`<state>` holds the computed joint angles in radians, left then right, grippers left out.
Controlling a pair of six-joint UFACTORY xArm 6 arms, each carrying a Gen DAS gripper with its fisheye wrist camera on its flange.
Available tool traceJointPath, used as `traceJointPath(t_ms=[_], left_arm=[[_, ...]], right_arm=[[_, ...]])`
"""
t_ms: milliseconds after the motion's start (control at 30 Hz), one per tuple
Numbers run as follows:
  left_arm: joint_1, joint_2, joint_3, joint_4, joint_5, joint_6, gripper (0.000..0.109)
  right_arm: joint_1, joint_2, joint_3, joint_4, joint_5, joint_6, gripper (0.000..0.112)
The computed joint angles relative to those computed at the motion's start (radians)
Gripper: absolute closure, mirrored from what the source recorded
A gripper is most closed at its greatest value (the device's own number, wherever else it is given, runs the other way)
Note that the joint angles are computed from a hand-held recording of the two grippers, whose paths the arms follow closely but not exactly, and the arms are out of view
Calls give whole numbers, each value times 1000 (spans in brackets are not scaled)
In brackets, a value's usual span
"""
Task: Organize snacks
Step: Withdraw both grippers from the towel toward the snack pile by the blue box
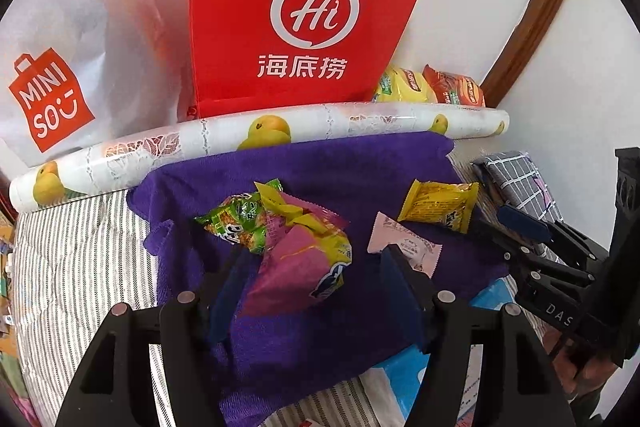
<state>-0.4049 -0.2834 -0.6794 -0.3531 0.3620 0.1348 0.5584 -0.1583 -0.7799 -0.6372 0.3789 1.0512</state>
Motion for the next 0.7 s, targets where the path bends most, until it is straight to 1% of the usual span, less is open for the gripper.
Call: traceJointPath(t_ms=[100, 267, 400, 467, 633, 700], left_arm=[[-4, -14, 4, 0, 2, 2, 43], [-13, -41, 16, 52, -3, -37, 43], [-23, -57, 20, 37, 7, -29, 43], [-31, -67, 23, 42, 13, -28, 43], [-51, -110, 41, 41, 18, -21, 42], [-55, -129, 50, 51, 20, -30, 40]], right_arm=[[-1, -23, 19, -7, -5, 24, 58], [6, -52, 26, -61, 42, 87, 58], [13, -95, 54, -91, 51, 136, 58], [24, -119, 66, -104, 74, 155, 58], [48, -183, 110, -54, 105, 134, 58], [58, -219, 134, -41, 117, 139, 58]])
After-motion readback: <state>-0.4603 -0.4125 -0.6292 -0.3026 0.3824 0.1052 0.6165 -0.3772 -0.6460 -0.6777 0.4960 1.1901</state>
